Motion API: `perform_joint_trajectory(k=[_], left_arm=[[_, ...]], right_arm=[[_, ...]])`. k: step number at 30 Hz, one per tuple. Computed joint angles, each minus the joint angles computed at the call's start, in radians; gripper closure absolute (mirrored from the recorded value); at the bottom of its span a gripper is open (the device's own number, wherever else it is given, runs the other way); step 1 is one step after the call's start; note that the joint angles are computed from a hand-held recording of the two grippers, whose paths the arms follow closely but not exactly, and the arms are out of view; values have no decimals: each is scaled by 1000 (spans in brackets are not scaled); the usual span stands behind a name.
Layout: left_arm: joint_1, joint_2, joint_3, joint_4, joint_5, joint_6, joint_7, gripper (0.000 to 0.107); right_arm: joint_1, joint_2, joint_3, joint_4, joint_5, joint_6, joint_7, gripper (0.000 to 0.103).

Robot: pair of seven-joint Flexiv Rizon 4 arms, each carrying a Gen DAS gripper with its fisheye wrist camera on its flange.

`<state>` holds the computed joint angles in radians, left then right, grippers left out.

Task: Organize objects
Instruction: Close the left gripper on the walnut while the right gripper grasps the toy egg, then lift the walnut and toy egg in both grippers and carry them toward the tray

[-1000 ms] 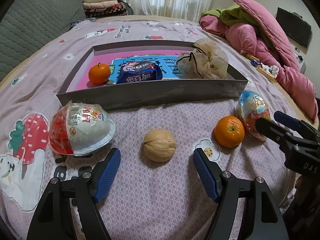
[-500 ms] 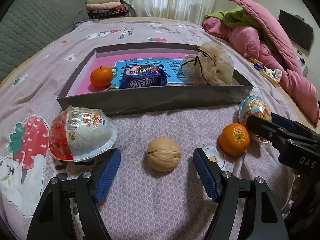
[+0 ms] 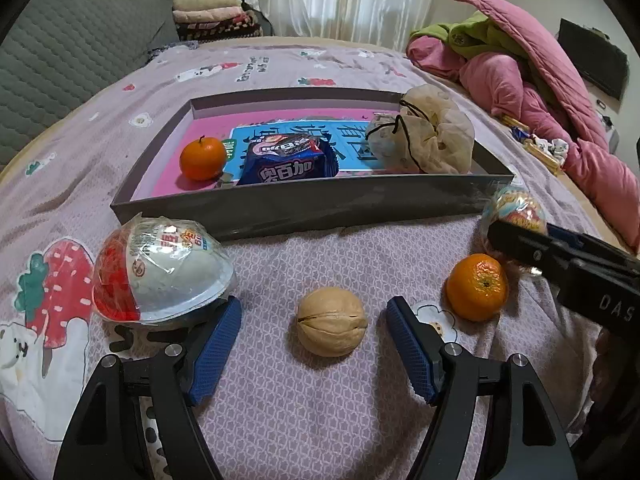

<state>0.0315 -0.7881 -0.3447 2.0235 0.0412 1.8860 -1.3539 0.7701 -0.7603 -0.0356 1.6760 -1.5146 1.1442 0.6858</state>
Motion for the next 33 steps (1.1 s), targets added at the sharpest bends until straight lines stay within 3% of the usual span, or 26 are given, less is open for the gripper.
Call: perform_joint_trajectory(k=[4, 6, 10, 12, 18, 33], left_arm=[[-6, -4, 5, -4, 4, 7, 4, 32], [-17, -5, 16, -6, 3, 14, 5, 38], [-40, -3, 37, -7, -3, 24, 4, 48], [-38, -3, 36, -5, 2, 29, 6, 59], [-20, -5, 19, 4, 27, 40, 15, 72], [31, 42, -27, 48, 62, 57, -7, 72]], right_arm=[[-4, 20, -4, 21, -57, -10, 74, 43], [-10, 24, 5, 25, -75, -20, 83, 43], [-12, 24, 20, 26, -72, -52, 54, 43], [-5, 24, 25, 25, -61, -72, 27, 43], [14, 26, 25, 17, -65, -113, -16, 43], [12, 30, 41, 7, -154, -132, 15, 43]])
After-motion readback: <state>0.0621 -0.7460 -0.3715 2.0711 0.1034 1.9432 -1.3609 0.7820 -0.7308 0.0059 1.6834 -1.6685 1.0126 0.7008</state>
